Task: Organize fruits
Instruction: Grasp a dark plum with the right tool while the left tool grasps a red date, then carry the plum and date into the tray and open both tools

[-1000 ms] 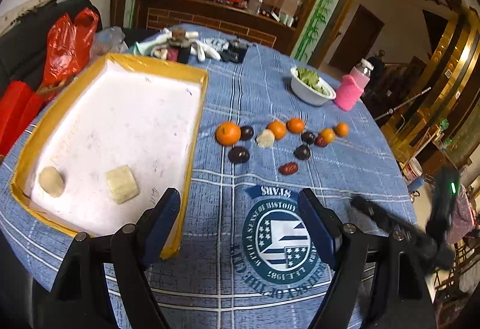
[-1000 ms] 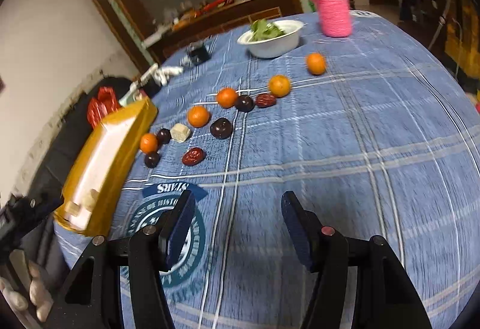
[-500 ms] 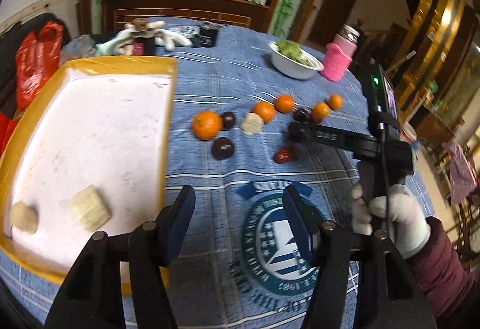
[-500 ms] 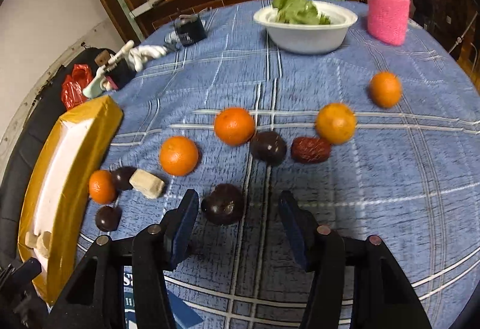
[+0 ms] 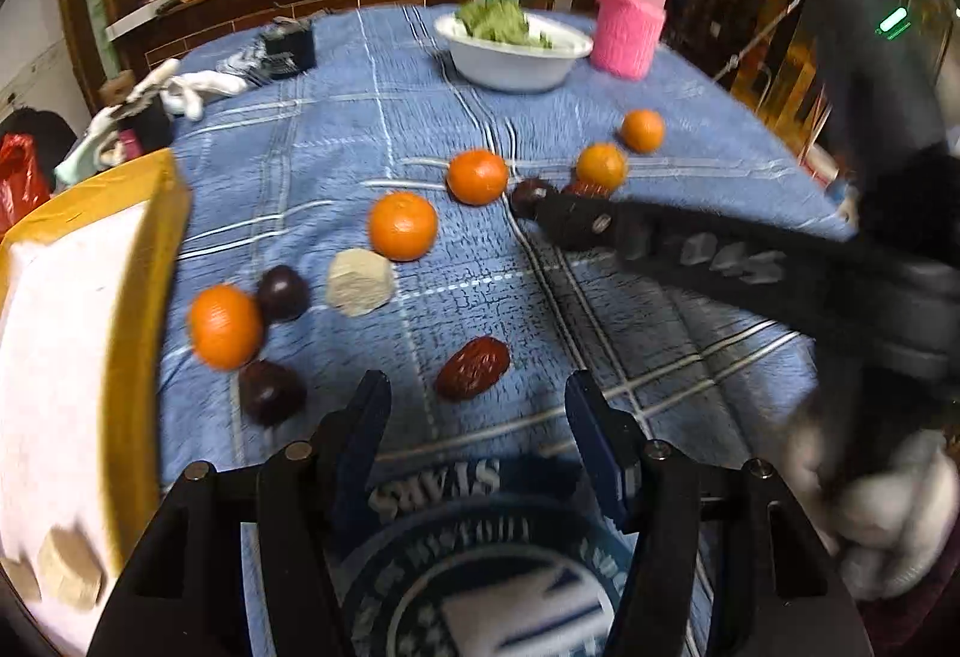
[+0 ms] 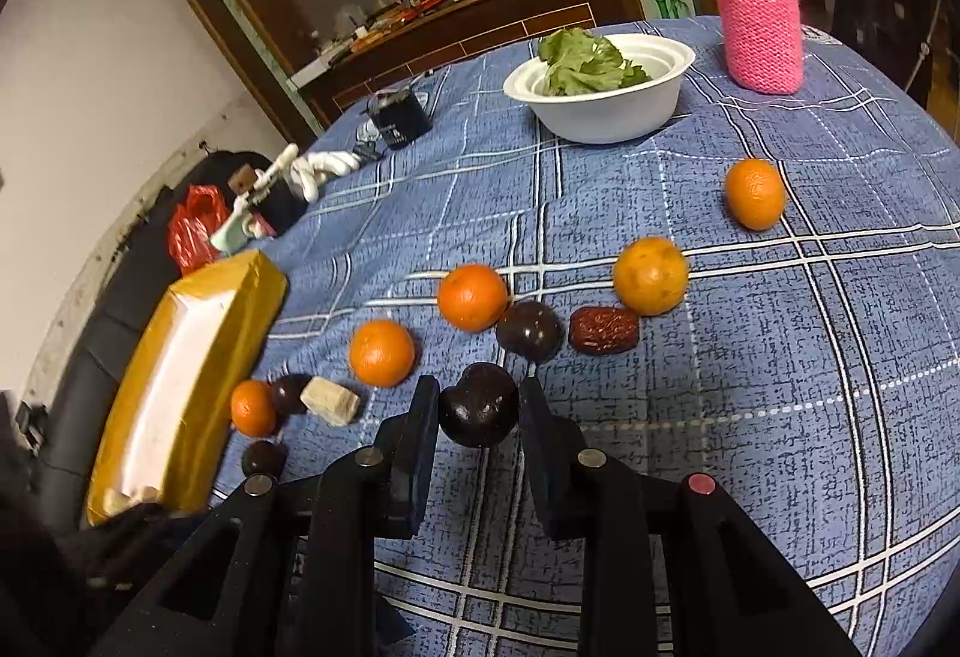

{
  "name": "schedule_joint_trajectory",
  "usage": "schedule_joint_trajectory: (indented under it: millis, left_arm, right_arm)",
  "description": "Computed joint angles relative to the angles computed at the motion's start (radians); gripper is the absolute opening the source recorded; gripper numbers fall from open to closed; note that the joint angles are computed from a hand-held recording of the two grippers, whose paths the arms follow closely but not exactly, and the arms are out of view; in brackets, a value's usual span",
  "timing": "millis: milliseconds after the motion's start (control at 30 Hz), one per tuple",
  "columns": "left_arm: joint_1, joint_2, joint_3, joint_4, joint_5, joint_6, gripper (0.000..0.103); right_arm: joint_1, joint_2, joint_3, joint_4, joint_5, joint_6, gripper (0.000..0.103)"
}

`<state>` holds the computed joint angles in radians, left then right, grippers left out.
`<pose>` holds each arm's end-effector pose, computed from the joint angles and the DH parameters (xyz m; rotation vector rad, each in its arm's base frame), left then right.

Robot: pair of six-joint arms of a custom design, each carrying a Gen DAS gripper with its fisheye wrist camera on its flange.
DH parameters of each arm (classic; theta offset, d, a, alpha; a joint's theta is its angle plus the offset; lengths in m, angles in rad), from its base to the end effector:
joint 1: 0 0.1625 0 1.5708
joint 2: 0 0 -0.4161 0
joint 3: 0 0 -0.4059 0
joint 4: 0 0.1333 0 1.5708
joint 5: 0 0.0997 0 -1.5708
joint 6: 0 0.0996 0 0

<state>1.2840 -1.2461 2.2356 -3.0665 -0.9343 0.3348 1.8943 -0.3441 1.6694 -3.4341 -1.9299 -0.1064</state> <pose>0.0484 -0.5164 0.1959 0.5461 2.3774 -0.6092 0.2915 -0.5602 -0.1198 0.4498 -2.7023 0.8037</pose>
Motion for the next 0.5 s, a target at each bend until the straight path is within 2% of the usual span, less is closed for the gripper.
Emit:
schedule_joint_trajectory:
  millis: [33, 100, 133, 167, 267, 333, 400, 467, 500]
  left_arm:
    - [0.002, 0.017, -0.011, 0.002, 0.006, 0.005, 0.059]
    - [0.007, 0.053, -0.024, -0.02, 0.023, 0.03, 0.038]
    - [-0.002, 0.073, -0.018, -0.076, 0.058, 0.061, 0.029]
    - [-0.004, 0.077, -0.015, -0.089, 0.069, 0.07, 0.027]
    - [0.003, 0.022, 0.002, -0.069, 0.031, 0.022, 0.027]
    - [0.0, -0.021, 0.022, -0.074, 0.017, -0.003, 0.027]
    - [0.001, -0.116, 0.056, -0.062, -0.006, -0.046, 0.027]
    - [-0.004, -0.187, 0.084, -0.065, 0.004, -0.068, 0.027]
    - [-0.002, -0.237, 0.098, -0.061, 0.013, -0.078, 0.027]
  right_arm:
    - [-0.002, -0.004, 0.003, -0.003, 0.008, 0.003, 0.029]
    - [-0.004, -0.008, 0.005, -0.003, 0.023, 0.009, 0.029]
    - [-0.005, -0.011, 0.009, -0.006, 0.028, 0.011, 0.029]
    - [-0.006, -0.014, 0.013, -0.01, 0.035, 0.012, 0.029]
    - [-0.015, -0.024, 0.023, -0.012, 0.071, 0.021, 0.029]
    - [-0.038, -0.041, 0.042, -0.002, 0.155, 0.041, 0.029]
    - [-0.07, -0.055, 0.053, 0.028, 0.272, 0.064, 0.03]
    - [-0.106, -0.063, 0.061, 0.07, 0.411, 0.085, 0.03]
    - [-0.116, -0.064, 0.06, 0.091, 0.453, 0.085, 0.03]
